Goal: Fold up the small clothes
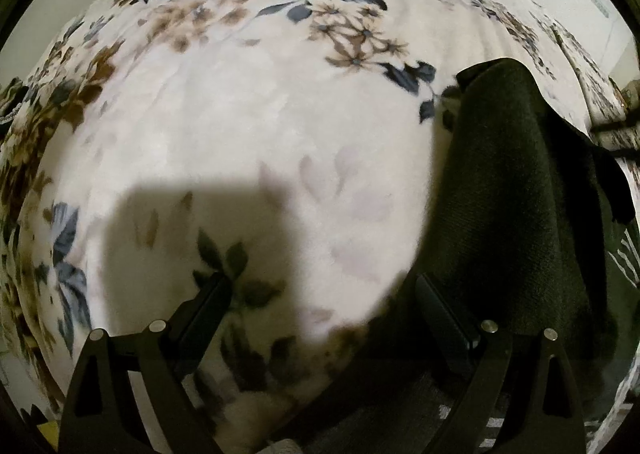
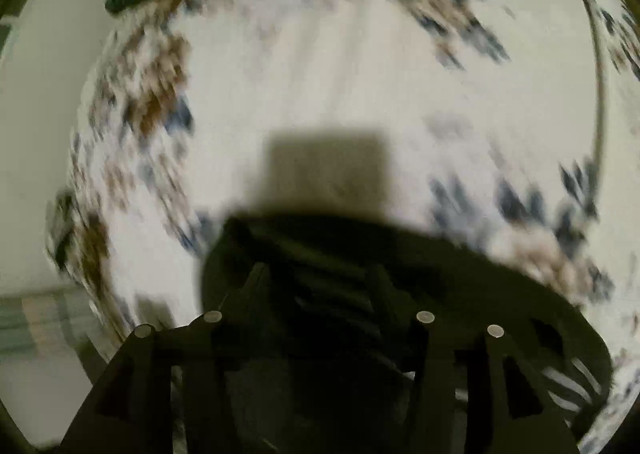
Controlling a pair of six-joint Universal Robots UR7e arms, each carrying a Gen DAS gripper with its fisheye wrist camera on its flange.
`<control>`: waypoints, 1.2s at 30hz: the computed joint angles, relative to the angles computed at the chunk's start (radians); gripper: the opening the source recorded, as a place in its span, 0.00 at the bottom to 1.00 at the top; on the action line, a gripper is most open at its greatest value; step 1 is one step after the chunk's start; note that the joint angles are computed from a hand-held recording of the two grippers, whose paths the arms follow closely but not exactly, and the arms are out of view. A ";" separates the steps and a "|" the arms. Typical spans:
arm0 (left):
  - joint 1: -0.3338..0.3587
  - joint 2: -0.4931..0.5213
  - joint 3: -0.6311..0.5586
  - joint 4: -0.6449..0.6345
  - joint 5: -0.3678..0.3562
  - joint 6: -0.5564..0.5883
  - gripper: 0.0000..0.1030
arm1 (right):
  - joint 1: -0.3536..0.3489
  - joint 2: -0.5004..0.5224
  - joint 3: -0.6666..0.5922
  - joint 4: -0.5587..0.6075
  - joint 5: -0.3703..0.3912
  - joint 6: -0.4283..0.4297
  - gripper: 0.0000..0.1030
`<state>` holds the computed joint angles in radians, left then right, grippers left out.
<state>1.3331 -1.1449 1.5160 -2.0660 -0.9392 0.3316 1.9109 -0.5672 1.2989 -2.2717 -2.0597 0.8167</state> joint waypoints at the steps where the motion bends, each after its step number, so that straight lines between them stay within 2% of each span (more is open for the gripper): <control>1: -0.001 -0.001 0.004 -0.003 0.004 0.004 0.91 | 0.002 -0.019 0.038 0.023 0.011 0.007 0.51; 4: -0.004 -0.003 0.013 -0.012 0.011 0.014 0.91 | 0.007 -0.051 0.112 0.082 0.005 0.028 0.51; 8: -0.007 -0.007 0.024 -0.024 0.021 0.031 0.91 | 0.009 -0.091 0.220 0.096 -0.028 0.089 0.51; 11: -0.009 -0.006 0.030 -0.034 0.030 0.038 0.91 | 0.015 -0.103 0.272 0.096 -0.023 0.078 0.49; 13: -0.014 -0.003 0.035 -0.043 0.039 0.037 0.91 | 0.031 -0.091 0.268 0.123 -0.051 0.061 0.25; 14: -0.015 -0.002 0.036 -0.045 0.042 0.037 0.91 | 0.039 -0.086 0.265 0.134 -0.072 0.063 0.04; 16: -0.017 0.001 0.038 -0.051 0.046 0.038 0.91 | 0.053 -0.089 0.274 0.129 -0.119 0.113 0.02; 19: -0.016 0.001 0.040 -0.057 0.046 0.042 0.91 | 0.094 -0.100 0.271 0.192 -0.274 0.234 0.02; 21: -0.018 0.004 0.045 -0.068 0.047 0.045 0.91 | 0.094 -0.129 0.302 0.188 -0.299 0.307 0.02; 22: -0.019 0.005 0.046 -0.071 0.050 0.045 0.91 | 0.088 -0.141 0.320 0.181 -0.300 0.313 0.02; 23: -0.021 0.005 0.046 -0.072 0.051 0.044 0.91 | 0.081 -0.154 0.340 0.163 -0.289 0.303 0.02; 24: -0.021 0.000 0.048 -0.073 0.050 0.045 0.91 | 0.063 -0.168 0.365 0.114 -0.237 0.282 0.02; 25: -0.021 -0.007 0.048 -0.072 0.049 0.048 0.91 | 0.055 -0.178 0.380 0.090 -0.210 0.277 0.06; 26: -0.024 -0.012 0.047 -0.070 0.045 0.048 0.91 | 0.050 -0.193 0.402 0.054 -0.185 0.277 0.16; 27: -0.026 -0.018 0.044 -0.069 0.038 0.048 0.91 | 0.054 -0.215 0.430 0.022 -0.175 0.295 0.31; 29: -0.031 -0.035 0.041 -0.066 0.021 0.054 0.91 | 0.074 -0.280 0.523 -0.108 -0.169 0.338 0.51; 30: -0.033 -0.045 0.041 -0.063 0.013 0.059 0.91 | 0.094 -0.323 0.583 -0.179 -0.174 0.387 0.53; 32: -0.042 -0.067 0.049 -0.063 0.000 0.073 0.91 | 0.151 -0.412 0.676 -0.201 -0.207 0.548 0.53; 36: -0.055 -0.119 0.074 -0.032 -0.022 0.079 0.91 | 0.267 -0.531 0.765 -0.039 -0.242 0.869 0.56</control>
<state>1.2776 -1.2641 1.5895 -2.0985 -0.9611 0.4110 2.1777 -1.0979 2.0636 -2.3110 -2.3013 1.6856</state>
